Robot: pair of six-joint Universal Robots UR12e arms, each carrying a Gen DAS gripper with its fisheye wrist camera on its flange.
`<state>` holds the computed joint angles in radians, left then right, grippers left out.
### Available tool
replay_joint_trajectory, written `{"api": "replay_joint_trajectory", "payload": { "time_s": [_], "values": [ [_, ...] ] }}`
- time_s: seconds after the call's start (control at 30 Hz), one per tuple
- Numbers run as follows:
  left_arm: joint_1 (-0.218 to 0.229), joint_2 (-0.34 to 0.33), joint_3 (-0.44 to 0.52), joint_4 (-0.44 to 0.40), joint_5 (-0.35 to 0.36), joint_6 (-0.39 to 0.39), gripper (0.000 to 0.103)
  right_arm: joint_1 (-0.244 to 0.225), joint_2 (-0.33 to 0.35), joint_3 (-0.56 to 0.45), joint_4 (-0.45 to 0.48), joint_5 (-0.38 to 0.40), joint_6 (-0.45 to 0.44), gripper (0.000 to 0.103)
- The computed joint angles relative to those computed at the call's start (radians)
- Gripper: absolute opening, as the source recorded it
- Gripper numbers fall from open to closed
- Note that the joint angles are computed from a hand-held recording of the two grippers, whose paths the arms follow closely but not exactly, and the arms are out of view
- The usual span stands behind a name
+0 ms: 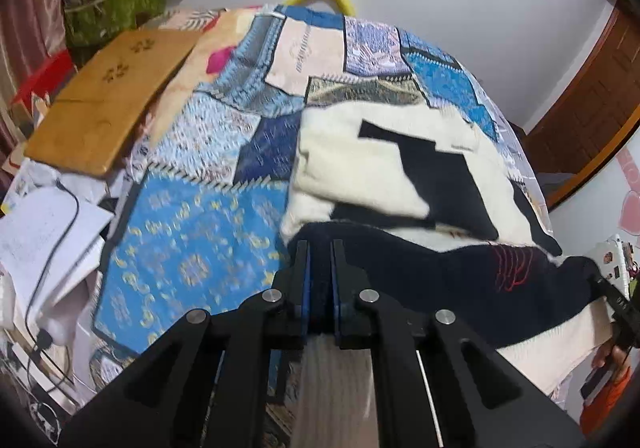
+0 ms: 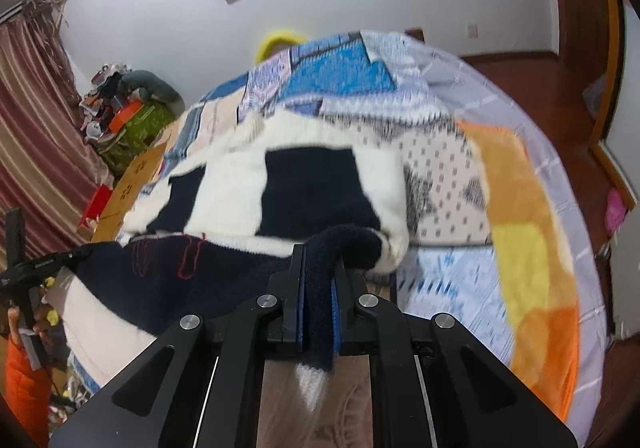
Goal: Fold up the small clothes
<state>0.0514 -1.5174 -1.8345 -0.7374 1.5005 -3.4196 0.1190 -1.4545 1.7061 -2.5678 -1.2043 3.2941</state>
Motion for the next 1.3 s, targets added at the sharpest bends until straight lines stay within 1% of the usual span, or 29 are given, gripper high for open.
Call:
{"api": "replay_joint_trajectory", "payload": {
  "time_s": [0.07,0.17,0.27,0.4,0.47,0.53,0.67,0.7,0.77,0.8,0.83,0.87,0.93,0.97,1.13,1.17,1.2,1.23,1.3],
  "values": [
    [-0.002,-0.008,0.008,0.011,0.017,-0.003,0.008,0.000,0.007,-0.011,-0.015,-0.013,0.008,0.008],
    [0.004,-0.020,0.015,0.021,0.013,-0.021,0.008,0.004,0.023,-0.034,-0.015,-0.036,0.007,0.008],
    [0.003,-0.035,0.019,0.013,0.022,-0.031,0.008,0.018,0.042,-0.055,0.006,-0.080,-0.012,0.008],
    [-0.003,-0.051,0.020,-0.018,0.036,-0.012,0.008,0.025,0.061,-0.068,0.053,-0.109,-0.026,0.008],
    [0.001,-0.055,0.017,-0.041,0.022,-0.006,0.008,0.021,0.066,-0.068,0.084,-0.104,-0.016,0.008],
    [0.007,-0.056,0.013,-0.065,-0.002,0.000,0.009,0.015,0.067,-0.067,0.113,-0.082,0.009,0.009],
    [0.013,-0.052,0.010,-0.097,-0.027,0.005,0.011,0.011,0.061,-0.057,0.126,-0.063,0.030,0.010],
    [0.012,-0.050,0.011,-0.102,-0.028,0.009,0.011,0.011,0.059,-0.057,0.132,-0.063,0.028,0.012],
    [0.010,-0.045,0.011,-0.108,-0.023,0.020,0.012,0.011,0.056,-0.059,0.145,-0.072,0.028,0.021],
    [0.009,-0.043,0.012,-0.111,-0.020,0.024,0.013,0.011,0.053,-0.061,0.152,-0.076,0.029,0.029],
    [0.009,-0.039,0.012,-0.114,-0.018,0.028,0.014,0.010,0.049,-0.059,0.152,-0.077,0.029,0.034],
    [0.009,-0.035,0.011,-0.115,-0.012,0.030,0.018,0.009,0.044,-0.055,0.147,-0.078,0.027,0.036],
    [0.008,-0.027,0.009,-0.115,-0.001,0.032,0.024,0.010,0.038,-0.052,0.149,-0.085,0.020,0.044],
    [0.008,-0.024,0.008,-0.117,0.004,0.032,0.028,0.010,0.032,-0.049,0.151,-0.087,0.014,0.044],
    [0.016,0.004,-0.009,-0.130,-0.008,0.021,0.037,0.007,0.009,-0.033,0.154,-0.083,0.001,0.044],
    [0.015,0.008,-0.012,-0.133,-0.007,0.021,0.041,0.006,0.002,-0.028,0.156,-0.081,0.001,0.045],
    [0.015,0.012,-0.016,-0.136,-0.007,0.019,0.045,0.006,0.000,-0.025,0.157,-0.081,0.002,0.046],
    [0.015,0.018,-0.021,-0.139,-0.011,0.016,0.047,0.006,-0.005,-0.020,0.158,-0.082,0.002,0.052],
    [0.017,0.029,-0.037,-0.138,-0.028,0.003,0.052,0.008,-0.013,-0.009,0.156,-0.086,0.006,0.059]
  ]
}}
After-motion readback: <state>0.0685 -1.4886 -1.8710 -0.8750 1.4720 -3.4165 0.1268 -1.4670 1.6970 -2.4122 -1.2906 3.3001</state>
